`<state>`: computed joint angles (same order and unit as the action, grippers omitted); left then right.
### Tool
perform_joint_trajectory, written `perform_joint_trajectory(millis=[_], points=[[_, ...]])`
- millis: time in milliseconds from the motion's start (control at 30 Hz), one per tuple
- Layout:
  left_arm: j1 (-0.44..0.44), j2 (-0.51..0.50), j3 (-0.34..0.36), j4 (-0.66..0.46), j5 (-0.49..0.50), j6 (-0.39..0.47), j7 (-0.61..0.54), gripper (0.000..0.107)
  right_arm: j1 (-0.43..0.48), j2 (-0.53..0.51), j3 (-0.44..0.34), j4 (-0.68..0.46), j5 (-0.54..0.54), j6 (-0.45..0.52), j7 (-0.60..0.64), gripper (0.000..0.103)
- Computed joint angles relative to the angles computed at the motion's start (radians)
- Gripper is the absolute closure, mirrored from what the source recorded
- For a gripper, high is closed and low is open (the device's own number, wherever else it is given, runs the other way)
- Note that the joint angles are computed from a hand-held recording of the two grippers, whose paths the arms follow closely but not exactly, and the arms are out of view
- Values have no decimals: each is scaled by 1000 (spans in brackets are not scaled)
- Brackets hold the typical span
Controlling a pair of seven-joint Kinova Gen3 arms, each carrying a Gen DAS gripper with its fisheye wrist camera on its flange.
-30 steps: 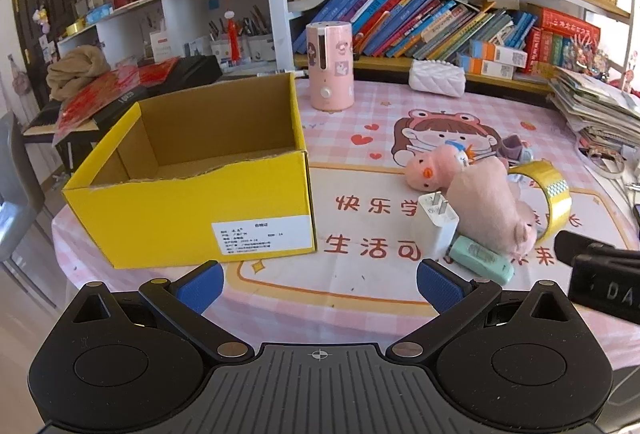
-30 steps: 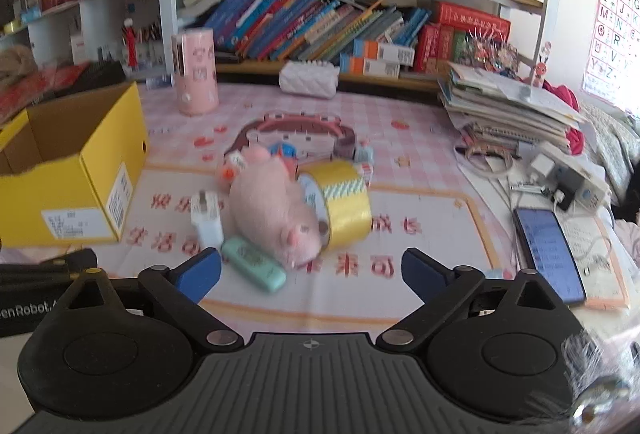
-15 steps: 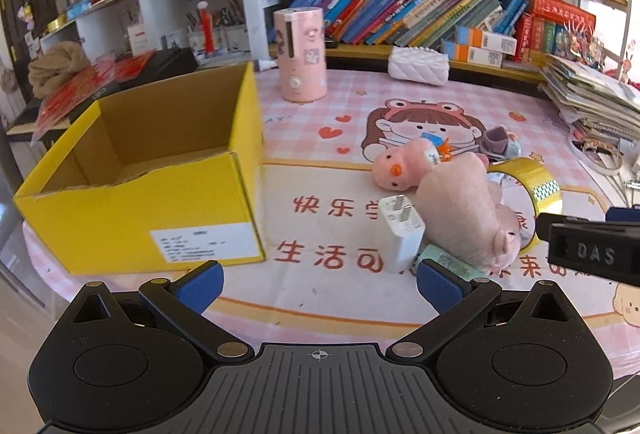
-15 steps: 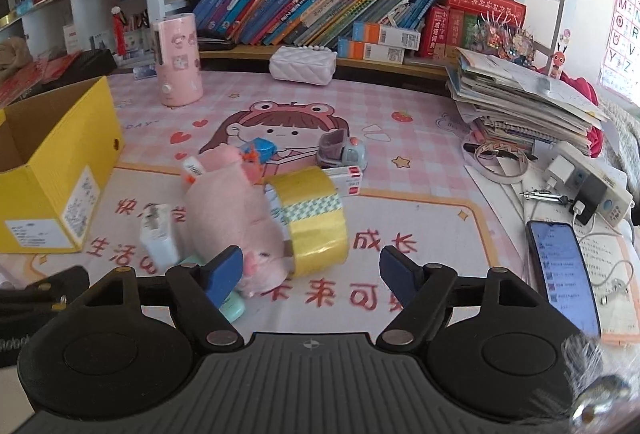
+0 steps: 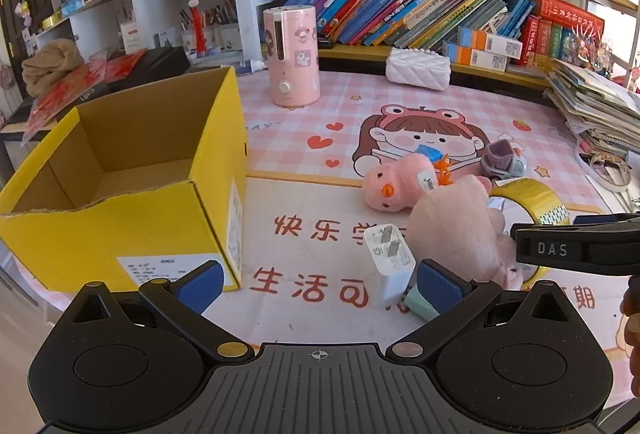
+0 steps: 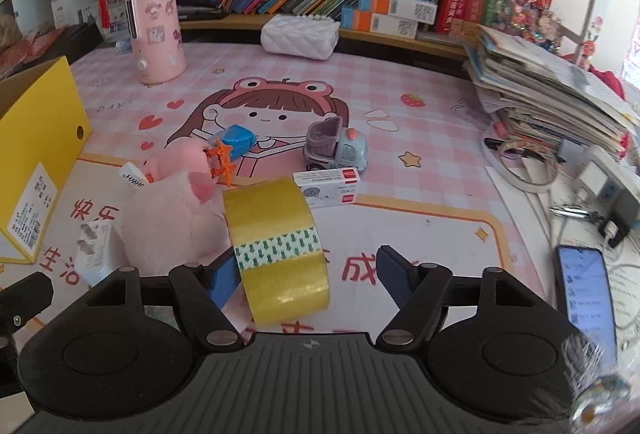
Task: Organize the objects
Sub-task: 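Reach the right tool to the yellow tape roll while the left tool approaches the white charger, then close the left tool on the white charger while the right tool holds the tape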
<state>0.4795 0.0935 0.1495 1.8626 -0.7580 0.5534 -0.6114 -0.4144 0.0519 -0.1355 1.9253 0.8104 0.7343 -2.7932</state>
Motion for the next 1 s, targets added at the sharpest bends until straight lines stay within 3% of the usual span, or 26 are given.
perform_joint_trajectory(millis=[67,133,233,633,800,1000], points=[[-1,11,1,-11,6,2,-9,4,16,9,9,-8,-30,-30,49,42],[2,24,-1,-25,16,4,-21,4,41,13,14,-12,-78,-67,113,59],[12,40,-10,-42,26,5,-30,5,41,6,30,-5,-72,-90,118,62],[67,92,-47,-105,44,11,-20,6,114,-81,18,54,15,-96,-47,66],[77,118,-51,-133,73,24,-48,15,142,-94,1,67,25,-100,-63,66],[87,141,-67,-171,125,75,-59,40,164,-102,-1,71,-13,-111,-22,66]])
